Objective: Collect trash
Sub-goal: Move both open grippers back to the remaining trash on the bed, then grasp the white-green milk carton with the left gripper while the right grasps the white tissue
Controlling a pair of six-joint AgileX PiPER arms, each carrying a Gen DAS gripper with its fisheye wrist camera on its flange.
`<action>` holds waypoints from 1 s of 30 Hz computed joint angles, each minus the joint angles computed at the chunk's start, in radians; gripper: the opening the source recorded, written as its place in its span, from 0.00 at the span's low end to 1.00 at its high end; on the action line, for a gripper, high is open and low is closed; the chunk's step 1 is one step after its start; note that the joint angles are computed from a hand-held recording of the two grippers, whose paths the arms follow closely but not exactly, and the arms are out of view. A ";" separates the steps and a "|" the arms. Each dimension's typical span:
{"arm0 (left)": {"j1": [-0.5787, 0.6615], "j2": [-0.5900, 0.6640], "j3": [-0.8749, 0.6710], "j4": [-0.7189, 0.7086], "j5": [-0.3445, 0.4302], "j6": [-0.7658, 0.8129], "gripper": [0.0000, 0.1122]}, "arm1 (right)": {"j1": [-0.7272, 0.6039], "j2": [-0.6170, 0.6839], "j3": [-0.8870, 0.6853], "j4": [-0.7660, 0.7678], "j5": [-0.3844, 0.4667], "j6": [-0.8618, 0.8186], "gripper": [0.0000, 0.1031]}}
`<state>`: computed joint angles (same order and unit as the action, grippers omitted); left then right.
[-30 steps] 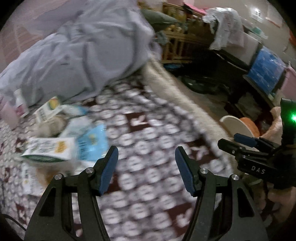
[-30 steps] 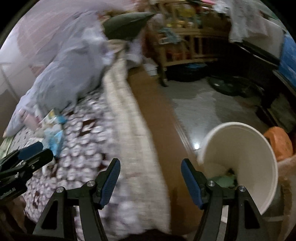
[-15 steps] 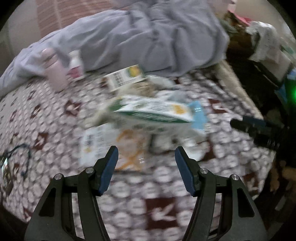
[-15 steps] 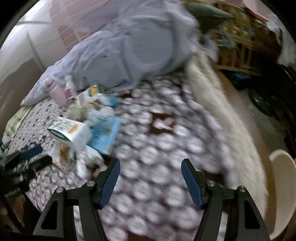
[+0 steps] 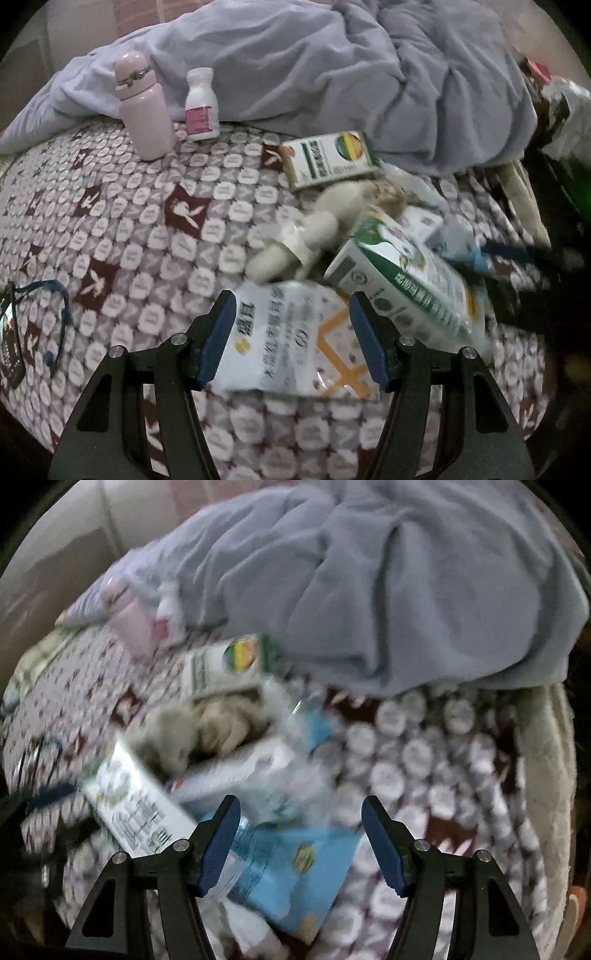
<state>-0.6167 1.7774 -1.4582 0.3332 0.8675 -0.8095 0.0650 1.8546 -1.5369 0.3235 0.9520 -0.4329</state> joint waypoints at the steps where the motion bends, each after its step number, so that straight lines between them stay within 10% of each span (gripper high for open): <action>1: 0.017 -0.011 0.010 -0.018 -0.013 0.013 0.56 | 0.001 -0.033 0.041 0.030 0.005 -0.037 0.64; 15: -0.013 -0.124 0.064 -0.191 -0.085 0.154 0.60 | -0.089 -0.315 0.379 0.132 -0.033 -0.158 0.64; 30: -0.173 0.166 -0.248 0.046 0.147 0.348 0.61 | -0.262 -0.351 0.452 0.236 0.025 -0.243 0.64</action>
